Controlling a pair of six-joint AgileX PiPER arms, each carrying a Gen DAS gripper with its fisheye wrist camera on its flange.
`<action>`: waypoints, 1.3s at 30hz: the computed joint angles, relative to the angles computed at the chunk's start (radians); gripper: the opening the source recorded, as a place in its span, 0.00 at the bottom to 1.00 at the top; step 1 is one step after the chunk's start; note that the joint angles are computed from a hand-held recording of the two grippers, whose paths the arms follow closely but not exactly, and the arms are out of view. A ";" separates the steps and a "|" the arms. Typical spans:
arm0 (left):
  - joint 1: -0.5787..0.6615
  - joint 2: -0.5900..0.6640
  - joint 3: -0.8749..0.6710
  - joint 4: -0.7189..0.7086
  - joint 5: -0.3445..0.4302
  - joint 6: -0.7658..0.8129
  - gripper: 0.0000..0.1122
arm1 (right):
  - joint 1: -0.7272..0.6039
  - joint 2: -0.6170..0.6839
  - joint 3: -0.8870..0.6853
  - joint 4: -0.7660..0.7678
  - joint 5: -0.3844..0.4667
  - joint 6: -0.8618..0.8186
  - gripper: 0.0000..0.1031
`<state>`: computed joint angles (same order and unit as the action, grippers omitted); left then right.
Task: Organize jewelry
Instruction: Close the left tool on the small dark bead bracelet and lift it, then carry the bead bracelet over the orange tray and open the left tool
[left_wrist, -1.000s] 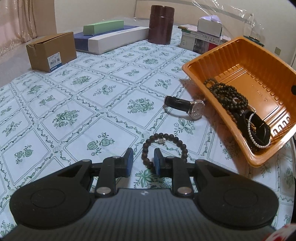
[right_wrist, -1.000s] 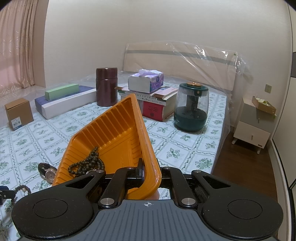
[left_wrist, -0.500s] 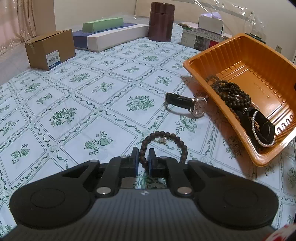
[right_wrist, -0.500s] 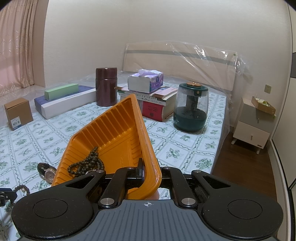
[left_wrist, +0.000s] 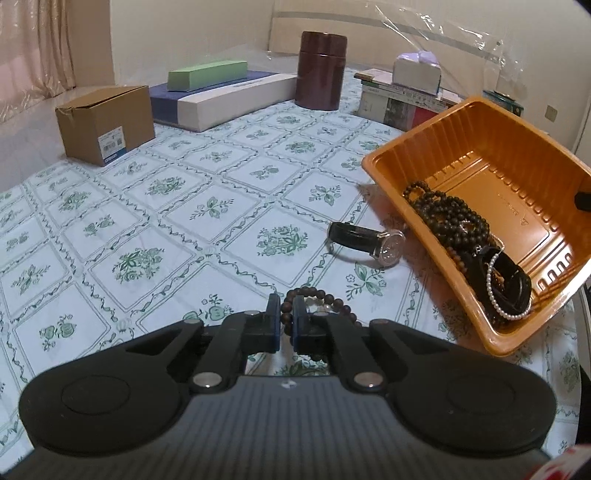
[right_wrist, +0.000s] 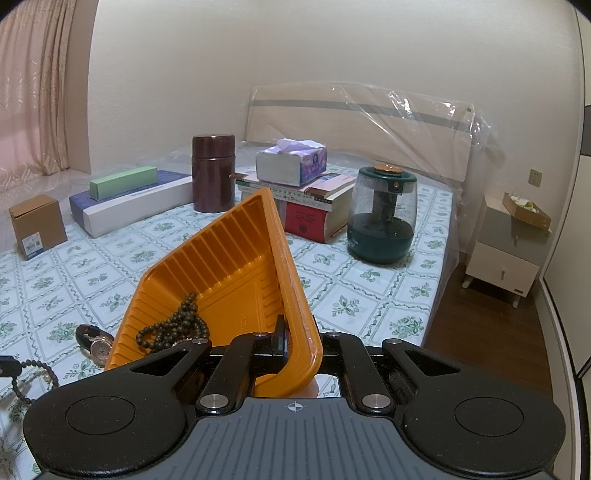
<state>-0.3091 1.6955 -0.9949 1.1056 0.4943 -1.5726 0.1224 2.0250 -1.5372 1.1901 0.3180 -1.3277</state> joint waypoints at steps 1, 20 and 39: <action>0.001 0.000 0.000 0.000 -0.002 -0.001 0.04 | 0.000 0.000 0.000 0.000 0.000 -0.001 0.07; -0.005 0.100 -0.030 0.037 0.004 0.004 0.09 | -0.003 0.009 -0.016 -0.030 0.000 0.029 0.07; -0.021 -0.051 -0.082 0.047 0.013 0.037 0.05 | 0.002 0.011 -0.013 -0.024 -0.007 0.022 0.07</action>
<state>-0.3299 1.6449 -1.0771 1.1526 0.5072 -1.5353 0.1247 2.0356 -1.5504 1.1663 0.3110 -1.3055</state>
